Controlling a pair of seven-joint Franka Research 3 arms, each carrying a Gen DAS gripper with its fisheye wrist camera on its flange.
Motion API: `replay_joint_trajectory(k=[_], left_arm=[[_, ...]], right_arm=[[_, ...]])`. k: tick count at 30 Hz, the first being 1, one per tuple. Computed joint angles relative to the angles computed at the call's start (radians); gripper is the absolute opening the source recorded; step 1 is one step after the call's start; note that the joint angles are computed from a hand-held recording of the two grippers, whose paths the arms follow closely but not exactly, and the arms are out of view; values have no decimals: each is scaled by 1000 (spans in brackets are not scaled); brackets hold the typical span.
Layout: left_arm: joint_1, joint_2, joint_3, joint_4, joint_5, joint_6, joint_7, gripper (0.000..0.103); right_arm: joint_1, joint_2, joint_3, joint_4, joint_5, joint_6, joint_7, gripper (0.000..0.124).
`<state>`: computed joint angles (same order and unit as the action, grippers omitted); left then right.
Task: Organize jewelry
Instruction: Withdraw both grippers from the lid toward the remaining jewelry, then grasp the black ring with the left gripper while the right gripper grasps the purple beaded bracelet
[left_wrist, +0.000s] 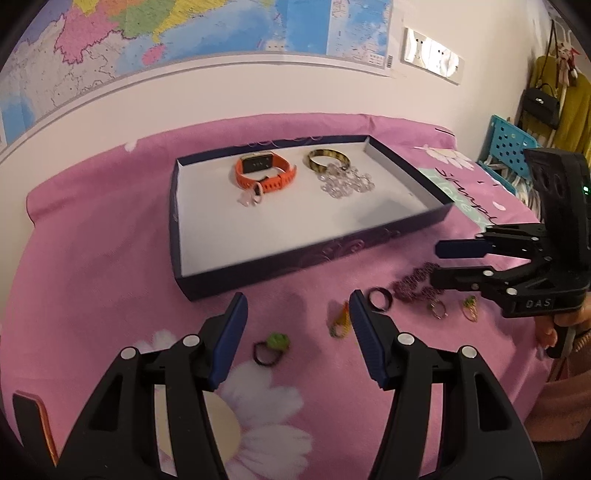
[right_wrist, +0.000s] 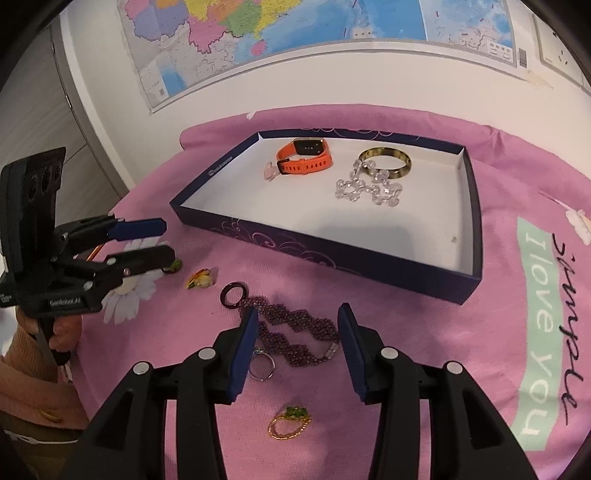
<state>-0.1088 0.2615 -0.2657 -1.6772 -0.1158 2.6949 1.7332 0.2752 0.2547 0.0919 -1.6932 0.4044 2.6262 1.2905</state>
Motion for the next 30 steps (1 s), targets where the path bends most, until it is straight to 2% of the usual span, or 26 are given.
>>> replay_joint_trajectory(k=[9,20,27,30], left_arm=[[-10,0,-15,-21,-23,-12,30,56],[-23,17,-14,1,-9,-24,15,55],[-27,24,-31,10,-18,-10,73,52],[-28,48,-39,42,-22,-29,97,52]], right_arm=[[15,-12,-15,-31,-51,28,59,50],[10,-6,-10,-30,-56,29,69,51],[10,-3,-10,-28,-55,28,70,51],[12,0,-7,-24,-57,24,64,53]])
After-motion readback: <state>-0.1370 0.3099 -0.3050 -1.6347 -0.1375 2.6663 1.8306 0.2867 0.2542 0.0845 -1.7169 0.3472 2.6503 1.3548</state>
